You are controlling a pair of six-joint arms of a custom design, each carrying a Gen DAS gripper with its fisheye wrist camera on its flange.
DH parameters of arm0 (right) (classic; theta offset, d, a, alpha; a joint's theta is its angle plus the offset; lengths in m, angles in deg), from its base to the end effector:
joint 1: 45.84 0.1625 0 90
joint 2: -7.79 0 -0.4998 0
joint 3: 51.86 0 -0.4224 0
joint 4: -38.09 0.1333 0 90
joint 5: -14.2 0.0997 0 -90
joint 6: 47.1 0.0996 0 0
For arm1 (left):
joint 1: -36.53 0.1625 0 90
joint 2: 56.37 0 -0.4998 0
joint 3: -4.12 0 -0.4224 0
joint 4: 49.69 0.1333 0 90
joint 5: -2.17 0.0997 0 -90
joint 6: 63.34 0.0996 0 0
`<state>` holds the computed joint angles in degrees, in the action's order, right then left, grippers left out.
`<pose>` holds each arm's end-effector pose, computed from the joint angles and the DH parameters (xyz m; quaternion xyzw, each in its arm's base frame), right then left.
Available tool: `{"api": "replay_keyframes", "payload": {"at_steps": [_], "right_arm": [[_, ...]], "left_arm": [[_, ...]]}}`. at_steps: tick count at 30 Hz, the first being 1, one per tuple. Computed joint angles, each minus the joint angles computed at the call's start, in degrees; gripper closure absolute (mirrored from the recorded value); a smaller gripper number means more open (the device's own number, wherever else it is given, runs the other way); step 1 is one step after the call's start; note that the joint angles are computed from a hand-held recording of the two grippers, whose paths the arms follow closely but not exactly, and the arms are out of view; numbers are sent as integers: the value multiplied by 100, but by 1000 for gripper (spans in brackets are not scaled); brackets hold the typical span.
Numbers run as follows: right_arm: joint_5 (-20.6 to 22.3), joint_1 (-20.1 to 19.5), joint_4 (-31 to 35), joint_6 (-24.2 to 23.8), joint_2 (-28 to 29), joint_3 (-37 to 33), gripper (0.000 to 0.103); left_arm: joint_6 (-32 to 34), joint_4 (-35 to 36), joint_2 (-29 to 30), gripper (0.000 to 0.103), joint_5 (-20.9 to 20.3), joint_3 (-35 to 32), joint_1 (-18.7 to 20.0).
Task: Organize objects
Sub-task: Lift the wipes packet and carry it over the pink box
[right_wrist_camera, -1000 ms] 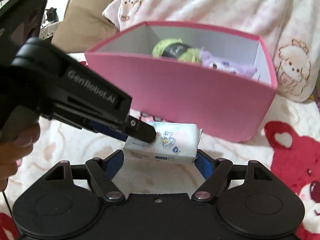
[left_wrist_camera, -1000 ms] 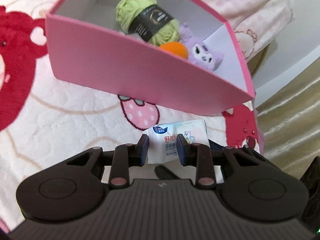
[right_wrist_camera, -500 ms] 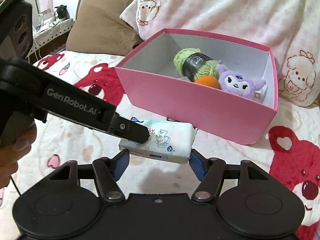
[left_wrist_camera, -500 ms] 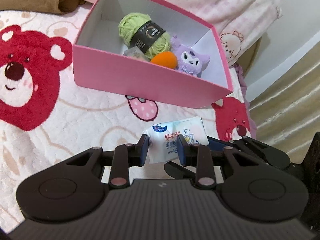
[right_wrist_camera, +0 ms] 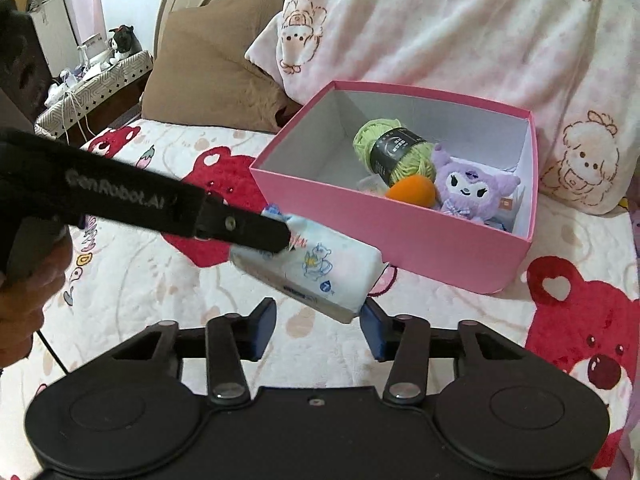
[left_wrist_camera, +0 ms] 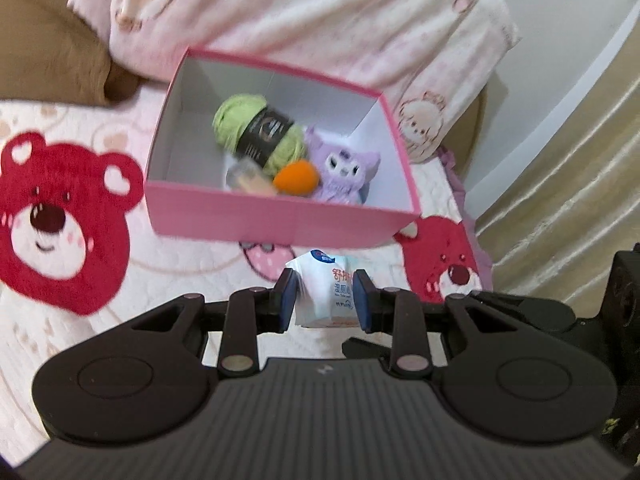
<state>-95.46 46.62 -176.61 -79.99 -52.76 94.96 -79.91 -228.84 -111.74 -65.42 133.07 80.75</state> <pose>0.1173 -0.4050 0.1647 0.2290 -0.9036 0.2706 0.2407 -0.2562 -0.4883 0.1066 0.2196 0.9471 -0.2133 0.0959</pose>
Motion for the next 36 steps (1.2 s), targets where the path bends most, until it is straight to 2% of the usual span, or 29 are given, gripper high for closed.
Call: {"api": "replay_keyframes", "payload": {"at_steps": [6,11,14,18,23,28,36], "right_arm": [[-70,196,177,256,-251,-92,55],[-108,351,643,396,-634,-330,58],[-236,454,931,400,-749,-515,58],[-276,427,1060,399,-716,-712,58],[-307,304,1155,392,-623,-1046,59],[-541,147,1373,347,-458,-1528,59],[-931,-131,1647,295,112,-2413,59]], "left_arm": [[195,340,-89,75,68,-290,-137],[411,710,-65,74,107,-704,-205],[356,1203,-3,73,170,-990,-206],[275,1386,115,73,84,-1287,-86],[302,1229,462,73,80,-1643,63],[605,988,1019,72,34,-2178,235],[535,1043,1836,71,-5,-3099,579]]}}
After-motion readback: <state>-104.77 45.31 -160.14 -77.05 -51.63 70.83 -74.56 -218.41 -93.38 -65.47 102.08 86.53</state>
